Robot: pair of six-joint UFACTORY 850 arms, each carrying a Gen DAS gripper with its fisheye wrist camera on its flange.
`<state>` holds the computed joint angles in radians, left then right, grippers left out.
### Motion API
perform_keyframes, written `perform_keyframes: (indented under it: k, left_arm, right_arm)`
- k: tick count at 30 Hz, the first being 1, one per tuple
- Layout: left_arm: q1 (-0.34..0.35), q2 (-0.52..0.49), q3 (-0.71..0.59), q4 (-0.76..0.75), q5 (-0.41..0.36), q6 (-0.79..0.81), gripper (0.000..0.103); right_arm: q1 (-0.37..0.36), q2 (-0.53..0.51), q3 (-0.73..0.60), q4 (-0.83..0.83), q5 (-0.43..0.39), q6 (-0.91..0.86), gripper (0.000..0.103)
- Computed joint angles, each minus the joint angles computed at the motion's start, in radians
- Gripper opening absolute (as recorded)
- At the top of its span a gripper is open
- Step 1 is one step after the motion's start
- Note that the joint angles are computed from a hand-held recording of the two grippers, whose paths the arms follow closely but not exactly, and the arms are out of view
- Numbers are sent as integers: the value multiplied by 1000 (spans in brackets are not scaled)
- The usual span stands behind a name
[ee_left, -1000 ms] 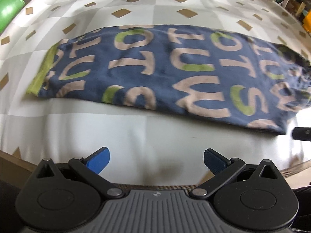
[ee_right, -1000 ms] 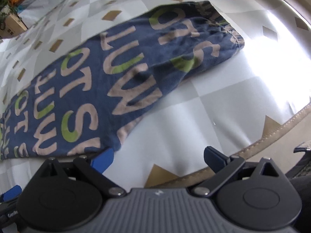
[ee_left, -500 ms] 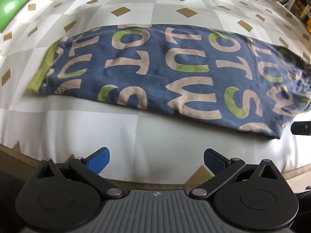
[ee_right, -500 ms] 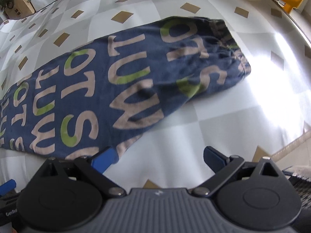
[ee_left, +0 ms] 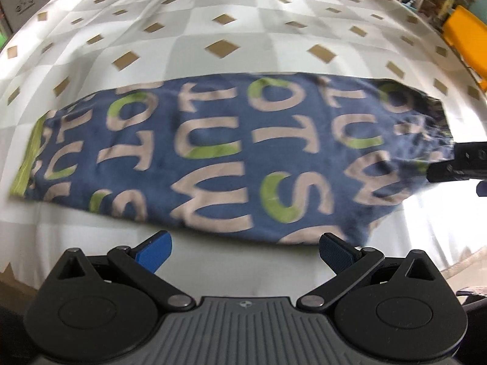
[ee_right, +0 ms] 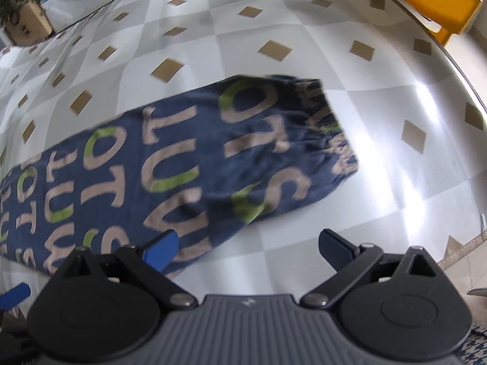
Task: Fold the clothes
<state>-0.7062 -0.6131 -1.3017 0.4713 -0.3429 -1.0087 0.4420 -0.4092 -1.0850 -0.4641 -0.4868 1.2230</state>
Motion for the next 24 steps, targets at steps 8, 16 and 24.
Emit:
perform_keyframes:
  k: [8, 16, 24]
  left_arm:
    - [1, -61, -96, -142, -61, 106, 103]
    - [0, -84, -139, -129, -88, 84, 103]
    - [-8, -116, -202, -89, -121, 84, 103]
  right_arm:
    - [-63, 24, 24, 9, 24, -12, 99]
    - [-97, 39, 57, 50, 82, 22, 99]
    - [-143, 50, 93, 78, 162, 99, 99]
